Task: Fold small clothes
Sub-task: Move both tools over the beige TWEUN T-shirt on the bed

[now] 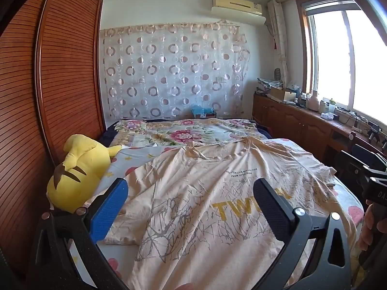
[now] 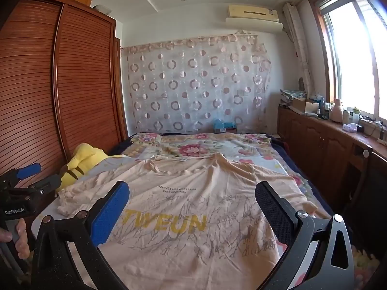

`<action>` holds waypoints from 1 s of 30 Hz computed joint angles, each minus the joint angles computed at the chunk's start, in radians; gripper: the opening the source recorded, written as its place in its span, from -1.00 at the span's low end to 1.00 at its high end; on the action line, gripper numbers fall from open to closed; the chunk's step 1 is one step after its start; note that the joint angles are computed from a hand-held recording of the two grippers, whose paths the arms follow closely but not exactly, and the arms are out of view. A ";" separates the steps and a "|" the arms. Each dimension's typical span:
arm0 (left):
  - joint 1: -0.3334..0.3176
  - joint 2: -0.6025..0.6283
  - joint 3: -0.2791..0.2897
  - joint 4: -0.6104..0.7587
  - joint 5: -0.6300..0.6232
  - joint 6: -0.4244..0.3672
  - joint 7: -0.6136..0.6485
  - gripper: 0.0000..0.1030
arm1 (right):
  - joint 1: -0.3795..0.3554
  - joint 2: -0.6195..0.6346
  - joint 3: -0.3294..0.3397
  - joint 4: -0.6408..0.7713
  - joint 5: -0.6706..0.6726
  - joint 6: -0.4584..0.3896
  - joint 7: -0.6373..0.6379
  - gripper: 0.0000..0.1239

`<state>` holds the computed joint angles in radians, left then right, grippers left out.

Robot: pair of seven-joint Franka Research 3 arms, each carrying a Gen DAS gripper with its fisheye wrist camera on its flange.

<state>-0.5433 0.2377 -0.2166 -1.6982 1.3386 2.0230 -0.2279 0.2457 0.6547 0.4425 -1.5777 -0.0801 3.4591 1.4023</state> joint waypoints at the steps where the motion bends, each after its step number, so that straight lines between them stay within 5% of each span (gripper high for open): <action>1: 0.000 0.000 0.000 0.000 0.000 -0.001 0.000 1.00 | 0.000 0.000 0.000 0.000 0.000 0.000 0.000 0.66; 30: 0.003 -0.003 -0.001 -0.001 -0.002 0.002 0.002 1.00 | -0.009 0.008 0.012 0.006 -0.014 -0.001 0.004 0.66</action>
<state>-0.5408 0.2348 -0.2175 -1.6995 1.3367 2.0253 -0.2254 0.2364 0.6631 0.4549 -1.5716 -0.0939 3.4577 1.4067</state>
